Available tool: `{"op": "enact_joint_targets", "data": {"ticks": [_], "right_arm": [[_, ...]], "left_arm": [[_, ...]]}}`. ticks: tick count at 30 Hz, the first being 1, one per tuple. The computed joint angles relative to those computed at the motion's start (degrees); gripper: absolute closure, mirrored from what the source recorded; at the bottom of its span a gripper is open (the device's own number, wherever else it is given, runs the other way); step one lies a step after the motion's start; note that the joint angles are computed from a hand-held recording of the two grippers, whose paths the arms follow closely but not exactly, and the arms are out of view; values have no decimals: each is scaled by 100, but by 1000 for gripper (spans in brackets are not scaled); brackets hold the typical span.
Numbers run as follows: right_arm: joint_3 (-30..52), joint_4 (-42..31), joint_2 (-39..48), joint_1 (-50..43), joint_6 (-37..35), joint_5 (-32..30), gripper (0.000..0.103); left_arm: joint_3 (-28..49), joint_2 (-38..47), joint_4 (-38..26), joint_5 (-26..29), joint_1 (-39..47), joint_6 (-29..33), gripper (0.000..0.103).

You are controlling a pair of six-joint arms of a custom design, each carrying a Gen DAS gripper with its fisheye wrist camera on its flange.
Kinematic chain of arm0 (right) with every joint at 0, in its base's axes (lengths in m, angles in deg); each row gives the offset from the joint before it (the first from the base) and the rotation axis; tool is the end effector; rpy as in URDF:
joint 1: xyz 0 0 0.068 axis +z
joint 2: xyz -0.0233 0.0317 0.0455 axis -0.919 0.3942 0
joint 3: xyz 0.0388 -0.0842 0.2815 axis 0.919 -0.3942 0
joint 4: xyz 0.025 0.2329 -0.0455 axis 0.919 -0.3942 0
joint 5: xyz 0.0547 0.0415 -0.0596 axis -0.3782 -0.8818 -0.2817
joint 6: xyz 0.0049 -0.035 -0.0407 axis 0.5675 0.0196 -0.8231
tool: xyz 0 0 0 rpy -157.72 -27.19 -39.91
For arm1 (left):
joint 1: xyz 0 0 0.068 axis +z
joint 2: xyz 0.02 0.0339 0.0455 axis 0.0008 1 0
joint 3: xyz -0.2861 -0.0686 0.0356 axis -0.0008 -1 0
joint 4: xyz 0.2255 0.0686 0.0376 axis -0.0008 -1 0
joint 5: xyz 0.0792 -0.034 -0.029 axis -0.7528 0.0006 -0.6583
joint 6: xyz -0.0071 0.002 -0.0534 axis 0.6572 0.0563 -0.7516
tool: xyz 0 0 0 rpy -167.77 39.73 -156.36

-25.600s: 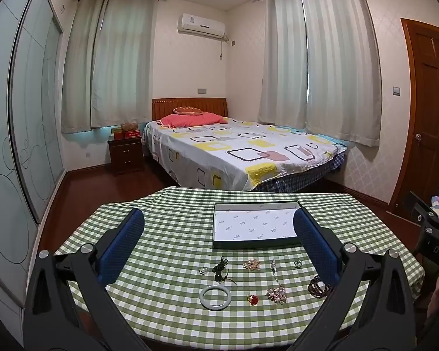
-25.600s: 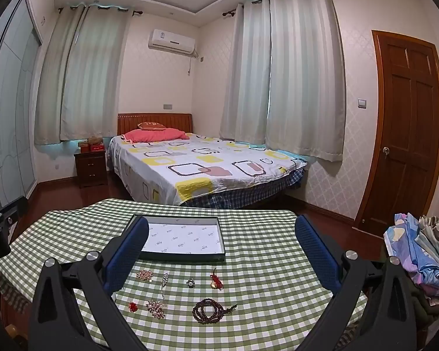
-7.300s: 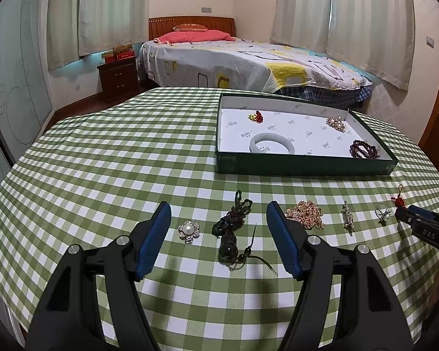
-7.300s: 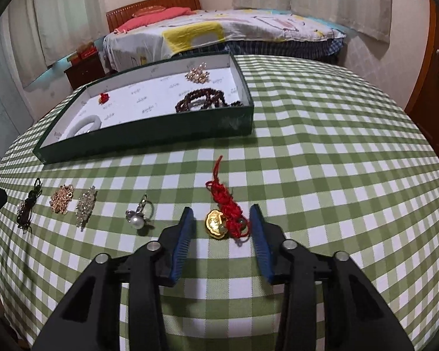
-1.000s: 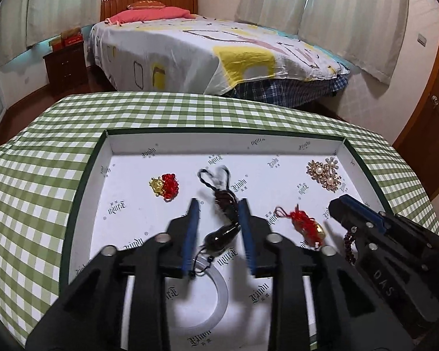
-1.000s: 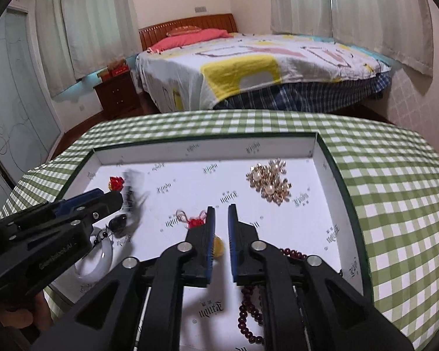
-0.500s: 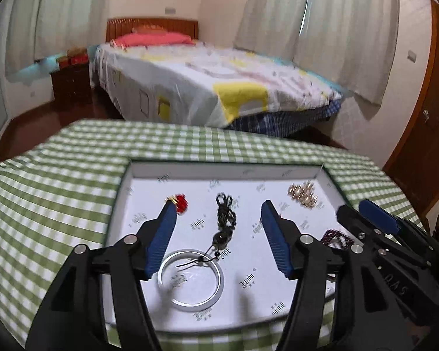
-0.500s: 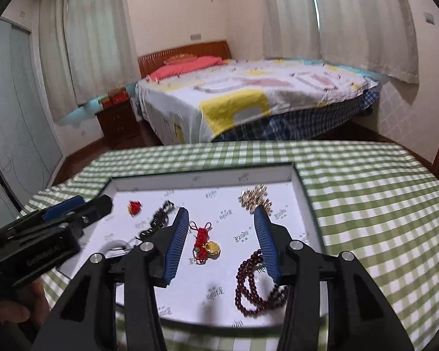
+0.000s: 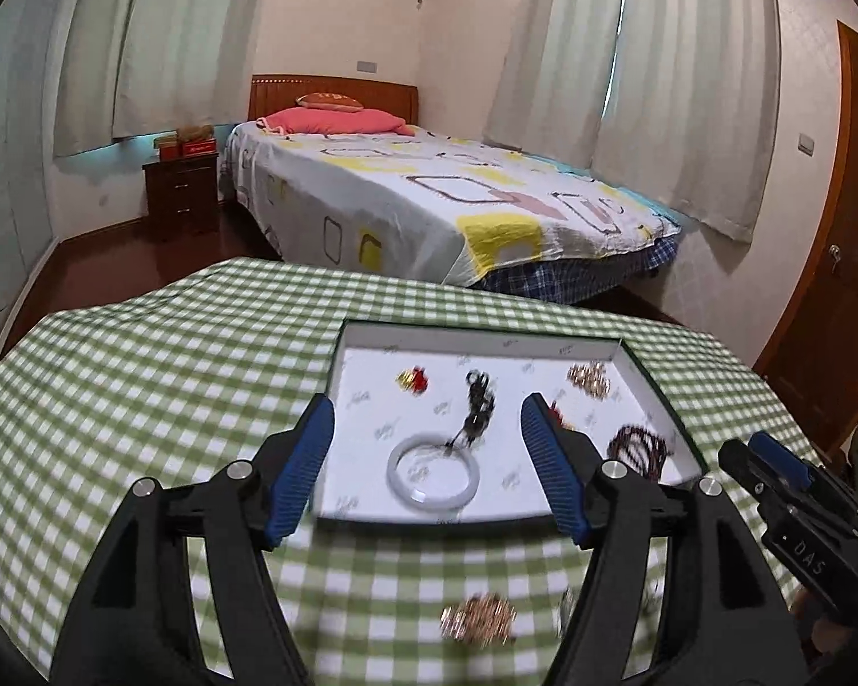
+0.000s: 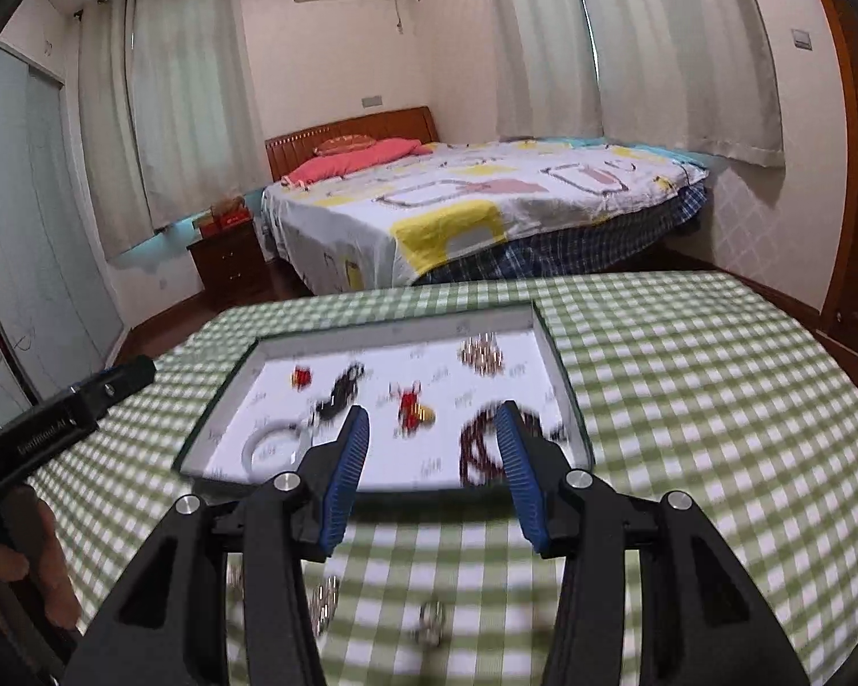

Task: Organize jewelry
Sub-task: 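Withdraw both tools from the tray toward the remaining jewelry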

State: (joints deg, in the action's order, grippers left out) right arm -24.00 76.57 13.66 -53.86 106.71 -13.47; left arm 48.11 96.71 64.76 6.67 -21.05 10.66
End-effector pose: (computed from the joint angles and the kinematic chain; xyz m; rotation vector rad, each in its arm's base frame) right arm 0.2600 0.0487 0.1674 0.3663 2.1141 0.0372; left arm 0.3334 -0.1310 0.1901 0.2931 2.1408 -0.3526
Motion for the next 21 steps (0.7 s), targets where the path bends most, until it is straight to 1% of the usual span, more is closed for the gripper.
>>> {"op": "enact_joint_targets", "data": {"ticks": [4,6,13,17,21], "right_arm": [[-375,118,-7,279,191,184,57],[-558,202,-8,502,297,373,57],[-800,293,300,865,592,509,57],[-820,317,534,1012,723,537,57],[-657,217,811,925,748,401,57]], "left_arm": [[-595,-296,157,-1,88,54,37],[-881,-415,244,28,149,50,37],[-1579,-530,434,35,377,185,36],[-1789,-517,569,8,468,246,36],[-1835,-405,605,49,594,294,36]]}}
